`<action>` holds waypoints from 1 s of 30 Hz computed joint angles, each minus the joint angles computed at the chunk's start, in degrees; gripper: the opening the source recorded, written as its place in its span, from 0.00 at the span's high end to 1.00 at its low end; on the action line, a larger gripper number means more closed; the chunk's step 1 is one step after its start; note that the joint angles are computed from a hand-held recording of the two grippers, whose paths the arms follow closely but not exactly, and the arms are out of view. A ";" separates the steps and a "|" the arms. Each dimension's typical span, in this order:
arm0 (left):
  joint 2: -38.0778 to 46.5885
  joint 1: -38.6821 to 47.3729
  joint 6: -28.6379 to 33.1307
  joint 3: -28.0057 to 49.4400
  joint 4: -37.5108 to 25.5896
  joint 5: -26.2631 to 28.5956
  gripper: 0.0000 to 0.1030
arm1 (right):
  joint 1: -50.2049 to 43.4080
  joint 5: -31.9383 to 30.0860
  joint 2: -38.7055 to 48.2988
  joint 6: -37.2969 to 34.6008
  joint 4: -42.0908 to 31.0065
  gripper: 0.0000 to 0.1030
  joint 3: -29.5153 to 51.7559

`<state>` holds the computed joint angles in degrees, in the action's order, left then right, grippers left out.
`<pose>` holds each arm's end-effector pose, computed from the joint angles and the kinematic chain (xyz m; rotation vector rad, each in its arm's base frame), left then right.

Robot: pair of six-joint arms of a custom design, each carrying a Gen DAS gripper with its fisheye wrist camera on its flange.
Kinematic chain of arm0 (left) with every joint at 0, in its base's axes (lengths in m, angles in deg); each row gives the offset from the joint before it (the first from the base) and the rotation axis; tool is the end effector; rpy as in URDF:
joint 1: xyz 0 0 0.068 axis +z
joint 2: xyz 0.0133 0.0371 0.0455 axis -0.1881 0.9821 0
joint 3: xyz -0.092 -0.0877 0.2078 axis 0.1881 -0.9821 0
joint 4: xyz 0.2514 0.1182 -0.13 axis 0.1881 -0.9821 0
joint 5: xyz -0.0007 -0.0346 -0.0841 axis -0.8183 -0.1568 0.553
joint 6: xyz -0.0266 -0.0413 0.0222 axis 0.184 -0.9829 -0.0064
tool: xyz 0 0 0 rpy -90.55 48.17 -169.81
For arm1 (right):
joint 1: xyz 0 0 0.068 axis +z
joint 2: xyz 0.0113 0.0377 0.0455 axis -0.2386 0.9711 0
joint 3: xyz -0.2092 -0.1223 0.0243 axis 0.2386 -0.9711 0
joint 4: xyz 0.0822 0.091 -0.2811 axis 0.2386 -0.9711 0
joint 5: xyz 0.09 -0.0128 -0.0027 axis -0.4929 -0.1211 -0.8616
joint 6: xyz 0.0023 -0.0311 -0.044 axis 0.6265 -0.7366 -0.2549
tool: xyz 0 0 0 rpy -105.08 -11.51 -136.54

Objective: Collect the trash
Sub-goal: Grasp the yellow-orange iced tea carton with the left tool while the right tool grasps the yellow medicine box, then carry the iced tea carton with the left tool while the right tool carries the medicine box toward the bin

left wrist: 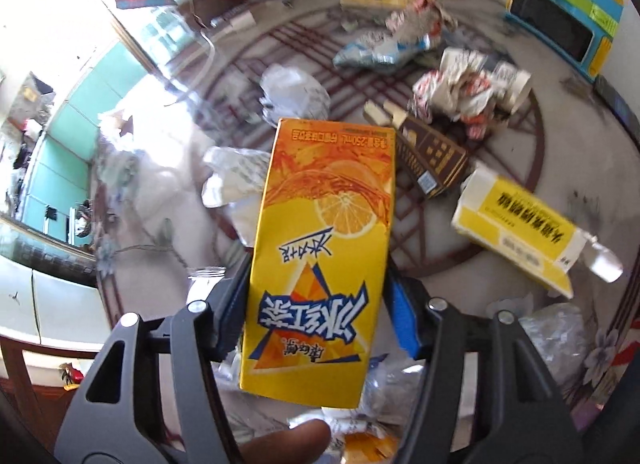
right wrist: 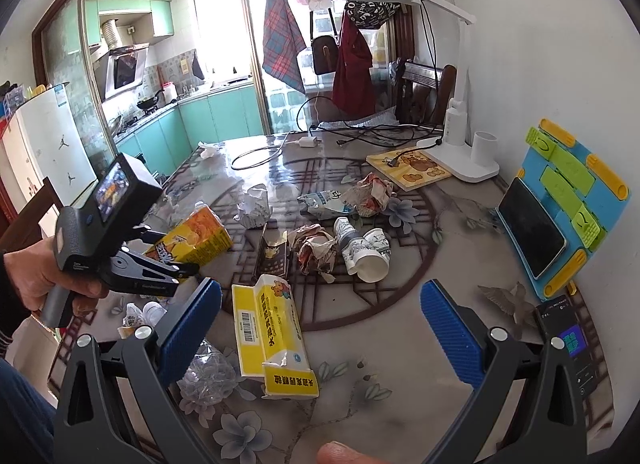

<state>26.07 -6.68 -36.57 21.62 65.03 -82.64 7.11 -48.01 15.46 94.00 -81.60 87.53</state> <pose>0.3227 0.0192 0.0992 0.9685 2.4794 0.1204 0.1750 0.0590 0.1389 0.0730 2.2543 0.1394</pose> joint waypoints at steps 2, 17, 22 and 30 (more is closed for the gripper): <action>-6.38 -0.14 -1.57 -3.53 0.09 -0.11 0.43 | 0.74 0.68 0.23 -0.03 0.17 0.06 0.02; -48.16 14.81 -6.70 -18.63 -16.63 11.50 0.43 | 2.29 1.42 5.19 -1.33 2.34 0.06 -0.01; -53.71 25.64 -5.24 -22.86 -17.33 20.73 0.42 | 0.01 -3.43 16.09 -2.82 7.89 0.06 1.66; -47.48 32.56 -2.82 -23.13 -15.32 25.82 0.42 | 3.36 -7.47 49.05 -7.29 16.00 0.06 16.82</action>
<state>-21.41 25.88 -39.39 -1.51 49.72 -56.83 10.47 -55.48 64.51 86.71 -65.60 104.35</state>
